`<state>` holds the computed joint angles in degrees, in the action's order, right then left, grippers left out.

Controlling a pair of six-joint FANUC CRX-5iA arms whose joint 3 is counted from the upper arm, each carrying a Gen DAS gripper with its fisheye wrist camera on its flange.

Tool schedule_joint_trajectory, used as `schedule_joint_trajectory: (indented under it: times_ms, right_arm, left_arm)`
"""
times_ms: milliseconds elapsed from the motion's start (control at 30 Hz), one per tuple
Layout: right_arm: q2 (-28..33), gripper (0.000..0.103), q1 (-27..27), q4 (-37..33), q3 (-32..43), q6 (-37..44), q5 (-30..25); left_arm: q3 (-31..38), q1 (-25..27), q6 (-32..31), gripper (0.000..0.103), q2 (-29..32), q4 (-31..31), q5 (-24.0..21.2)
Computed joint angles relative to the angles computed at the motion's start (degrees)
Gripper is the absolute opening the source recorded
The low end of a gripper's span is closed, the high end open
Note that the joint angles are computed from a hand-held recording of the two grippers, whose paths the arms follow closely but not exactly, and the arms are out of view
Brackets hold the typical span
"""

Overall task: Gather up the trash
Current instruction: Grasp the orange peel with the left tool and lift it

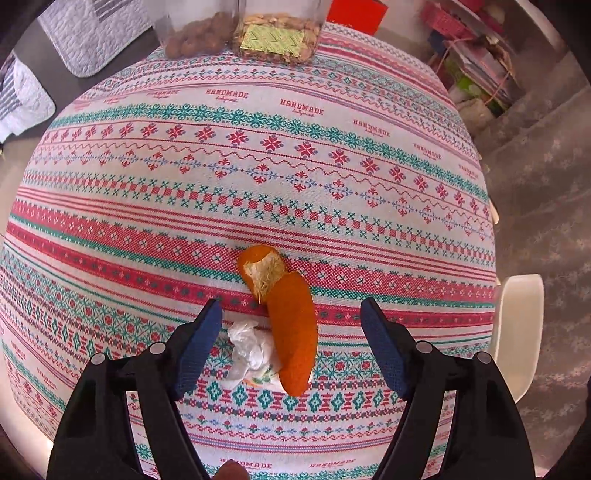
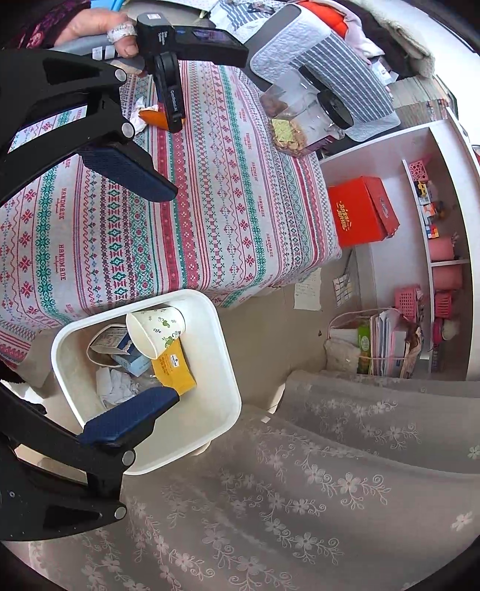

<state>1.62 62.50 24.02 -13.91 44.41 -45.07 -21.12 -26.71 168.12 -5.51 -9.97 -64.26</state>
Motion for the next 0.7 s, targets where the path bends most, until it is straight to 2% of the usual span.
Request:
schedule_joint_trajectory:
  times_ms: [33,100,167,267,467,700]
  right_arm:
    - [0.2,0.096,0.1,-0.2,0.2,0.2,-0.2]
    - [0.6,0.096,0.2,-0.3,0.5,0.5,-0.4]
    - [1.2,0.096,0.6,-0.4,1.1,0.7,-0.6]
    - [1.9,0.096,1.2,-1.5,2.0,2.0,-0.5]
    - [4.1,0.096,4.3,-2.7,3.7,7.2,0.6]
    - [9.4,0.096,8.4,-7.0,8.7,18.4,1.2]
  left_arm:
    - [0.6,0.0,-0.8,0.068,1.1,-0.2,-0.6]
    - [0.7,0.6,-3.4,0.05,2.7,0.6,-1.0]
    - [0.2,1.3,-5.2,0.036,3.3,1.2,-0.9]
    - [-2.1,1.5,-4.8,0.024,0.3,0.7,1.1]
    - [-6.7,0.7,0.0,0.022,-10.0,-1.6,1.8]
    - [-6.9,-2.5,8.3,0.022,-19.7,-7.7,-3.5]
